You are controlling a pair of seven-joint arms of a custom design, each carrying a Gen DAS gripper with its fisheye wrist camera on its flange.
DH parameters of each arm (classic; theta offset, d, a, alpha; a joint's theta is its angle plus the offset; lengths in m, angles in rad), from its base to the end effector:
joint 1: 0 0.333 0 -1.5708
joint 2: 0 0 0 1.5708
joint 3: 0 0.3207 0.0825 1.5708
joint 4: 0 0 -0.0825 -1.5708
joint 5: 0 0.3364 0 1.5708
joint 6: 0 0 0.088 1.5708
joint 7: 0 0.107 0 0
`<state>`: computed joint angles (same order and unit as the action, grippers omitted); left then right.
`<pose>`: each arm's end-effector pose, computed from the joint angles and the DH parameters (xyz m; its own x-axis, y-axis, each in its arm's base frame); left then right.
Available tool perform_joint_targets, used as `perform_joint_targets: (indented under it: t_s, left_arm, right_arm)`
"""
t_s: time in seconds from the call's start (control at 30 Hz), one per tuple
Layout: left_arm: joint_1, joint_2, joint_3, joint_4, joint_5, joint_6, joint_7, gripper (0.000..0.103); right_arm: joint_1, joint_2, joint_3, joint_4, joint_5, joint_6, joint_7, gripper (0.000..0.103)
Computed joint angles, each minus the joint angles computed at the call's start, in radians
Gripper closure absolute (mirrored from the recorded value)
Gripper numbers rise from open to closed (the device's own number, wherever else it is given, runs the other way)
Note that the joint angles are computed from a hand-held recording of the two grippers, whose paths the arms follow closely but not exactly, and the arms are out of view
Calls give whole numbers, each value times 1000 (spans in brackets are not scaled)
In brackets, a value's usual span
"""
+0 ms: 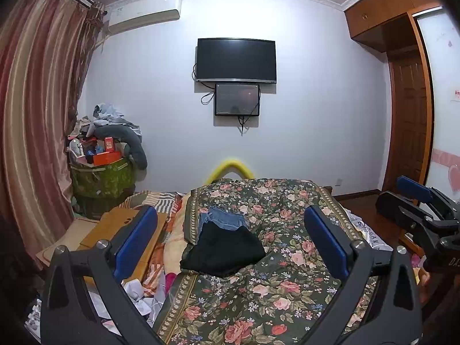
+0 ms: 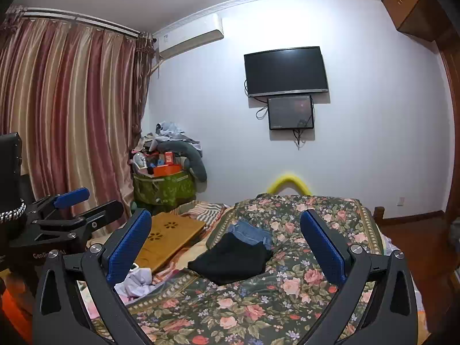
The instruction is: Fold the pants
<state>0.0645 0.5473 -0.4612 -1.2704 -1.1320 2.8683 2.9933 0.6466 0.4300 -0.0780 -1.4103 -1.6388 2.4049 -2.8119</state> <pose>0.6974 -0.1297 0.5689 -0.6112 -0.7915 0.0073 -0.1928 0.1399 -0.9712 0.5771 0.3748 0.5446 -0.1812 -0.9807 -0.0735 -0.1154 0.0955 -0.9887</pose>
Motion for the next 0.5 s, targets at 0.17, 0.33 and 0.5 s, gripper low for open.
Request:
perform_joint_targets:
  t_s: [0.17,0.33,0.5]
  left_arm:
    - [0,3,1,2,5,-9,-5,0]
    - [1,6,-5,4,1,-3,15,0]
    - [4,3,-6,0,-5,-7,23,0]
  right_arm:
    - [1,-2,0,0,2,-4,-4,0]
    - [3,-4,2,-2,8,-10,-7,0]
    - [3,-8,3,-6,12,-11,-5,0]
